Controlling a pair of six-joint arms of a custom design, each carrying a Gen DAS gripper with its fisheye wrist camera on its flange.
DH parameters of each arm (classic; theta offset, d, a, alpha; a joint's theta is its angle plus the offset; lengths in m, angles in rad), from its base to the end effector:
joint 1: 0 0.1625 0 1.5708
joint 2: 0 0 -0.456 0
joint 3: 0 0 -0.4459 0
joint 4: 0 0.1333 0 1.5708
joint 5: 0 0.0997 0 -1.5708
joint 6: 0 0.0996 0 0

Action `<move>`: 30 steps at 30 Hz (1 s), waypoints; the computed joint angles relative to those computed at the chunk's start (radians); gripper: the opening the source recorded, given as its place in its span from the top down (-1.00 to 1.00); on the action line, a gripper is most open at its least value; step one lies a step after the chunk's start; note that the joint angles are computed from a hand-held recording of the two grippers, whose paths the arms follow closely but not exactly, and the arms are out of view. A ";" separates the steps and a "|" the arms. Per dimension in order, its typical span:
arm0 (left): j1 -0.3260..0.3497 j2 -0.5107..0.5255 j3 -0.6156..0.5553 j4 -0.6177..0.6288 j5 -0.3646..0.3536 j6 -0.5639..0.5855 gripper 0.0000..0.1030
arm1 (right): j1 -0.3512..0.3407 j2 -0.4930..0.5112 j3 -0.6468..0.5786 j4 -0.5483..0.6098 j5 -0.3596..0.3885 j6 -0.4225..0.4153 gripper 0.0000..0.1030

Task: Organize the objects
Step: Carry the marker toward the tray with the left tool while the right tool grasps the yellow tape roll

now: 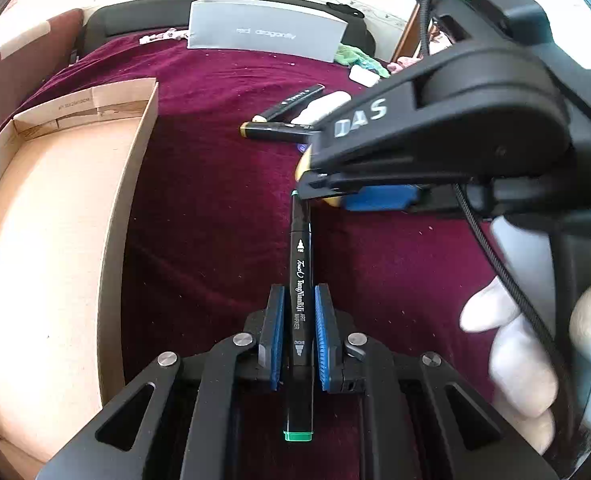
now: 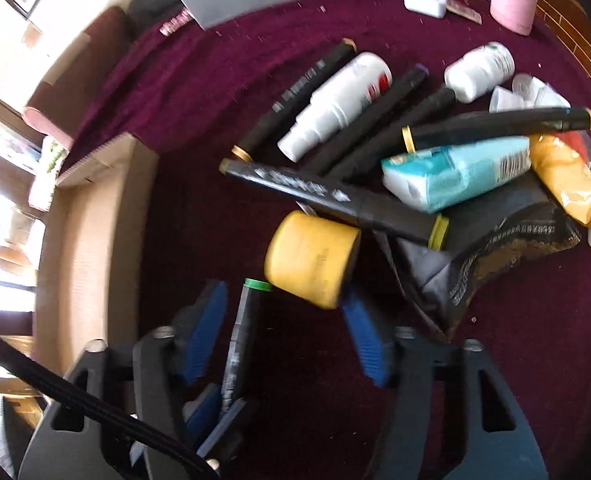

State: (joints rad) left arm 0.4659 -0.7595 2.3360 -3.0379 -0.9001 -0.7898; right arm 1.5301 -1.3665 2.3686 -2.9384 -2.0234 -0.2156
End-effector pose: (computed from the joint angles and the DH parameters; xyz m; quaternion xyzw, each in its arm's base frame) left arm -0.2864 -0.3625 -0.0579 0.1657 0.9284 -0.2366 0.2338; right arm 0.0710 -0.4610 0.1853 0.0431 -0.9582 0.1475 0.2415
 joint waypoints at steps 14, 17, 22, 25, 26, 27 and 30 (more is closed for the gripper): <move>-0.129 -0.090 0.041 0.131 0.126 -0.075 0.78 | -0.018 -0.217 0.099 0.029 0.128 -0.101 0.78; -0.158 -0.122 0.067 0.151 0.145 -0.109 0.78 | -0.001 -0.246 0.121 0.012 0.137 -0.119 0.78; -0.179 -0.212 0.103 0.174 0.161 -0.151 0.78 | 0.024 -0.292 0.139 0.019 0.164 -0.125 0.78; -0.169 -0.296 0.133 0.170 0.177 -0.155 0.78 | 0.039 -0.317 0.142 0.043 0.189 -0.118 0.77; -0.168 -0.320 0.141 0.179 0.186 -0.159 0.78 | 0.046 -0.315 0.141 0.046 0.195 -0.114 0.77; -0.160 -0.345 0.146 0.190 0.201 -0.159 0.78 | 0.055 -0.311 0.134 0.053 0.204 -0.110 0.77; -0.124 -0.422 0.158 0.224 0.240 -0.148 0.77 | 0.095 -0.288 0.117 0.064 0.222 -0.092 0.77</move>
State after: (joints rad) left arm 0.3422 -1.1816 2.4939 -2.8134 -0.6600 -0.9376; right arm 1.6254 -1.6541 2.4854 -2.8743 -1.8015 -0.3077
